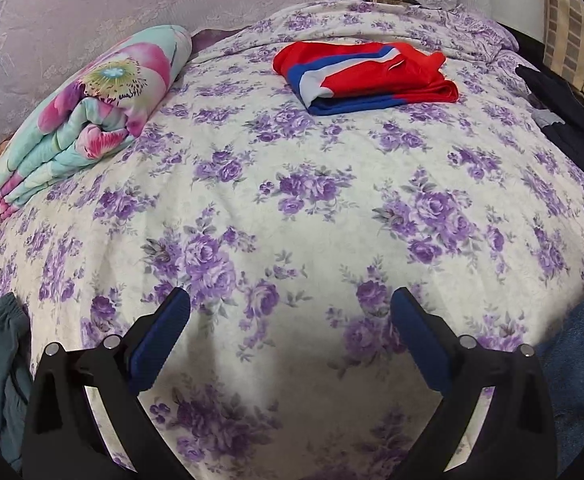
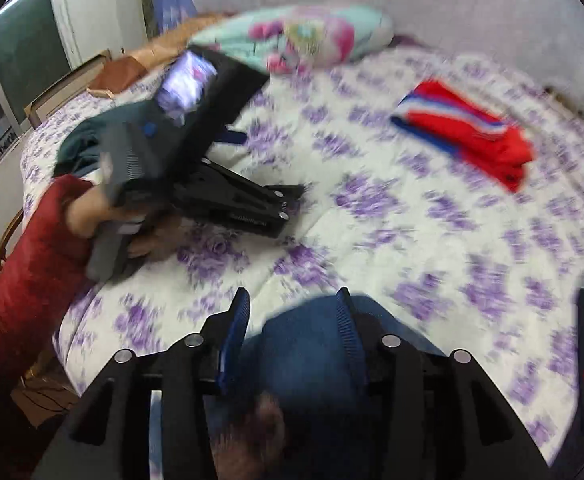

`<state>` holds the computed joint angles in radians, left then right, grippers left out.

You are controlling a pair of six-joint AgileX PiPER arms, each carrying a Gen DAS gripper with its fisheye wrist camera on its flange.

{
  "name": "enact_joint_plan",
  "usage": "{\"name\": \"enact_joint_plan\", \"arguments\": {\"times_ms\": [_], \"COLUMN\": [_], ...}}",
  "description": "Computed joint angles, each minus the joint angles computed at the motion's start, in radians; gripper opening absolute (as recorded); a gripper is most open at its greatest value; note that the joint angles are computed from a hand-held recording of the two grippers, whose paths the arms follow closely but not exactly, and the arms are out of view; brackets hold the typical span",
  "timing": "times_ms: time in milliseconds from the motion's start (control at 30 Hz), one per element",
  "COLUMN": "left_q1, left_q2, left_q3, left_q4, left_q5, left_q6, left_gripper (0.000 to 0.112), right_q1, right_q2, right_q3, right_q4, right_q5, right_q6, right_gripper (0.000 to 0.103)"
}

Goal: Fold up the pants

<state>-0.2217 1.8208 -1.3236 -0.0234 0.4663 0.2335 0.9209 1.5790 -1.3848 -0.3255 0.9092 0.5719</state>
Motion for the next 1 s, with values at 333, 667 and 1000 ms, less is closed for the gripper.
{"name": "enact_joint_plan", "arguments": {"times_ms": [333,667,1000], "left_q1": [-0.013,0.05,0.33], "left_q2": [-0.008,-0.186,-0.359], "left_q3": [0.039,0.323,0.644], "left_q4": [0.069,-0.657,-1.34], "left_q5": [-0.032,-0.06,0.283], "left_q6": [-0.129,0.402,1.05], "left_gripper": [0.098,0.098,0.098], "right_q1": [0.309,0.212,-0.021], "right_q2": [-0.275,-0.594,-1.099], "right_q3": [0.495,0.831,1.015], "right_q4": [-0.61,-0.626,-0.289], "right_q5": [0.063,-0.038,-0.228], "right_q6": [0.723,0.999,0.828], "right_gripper": [0.073,0.089,0.1]}}
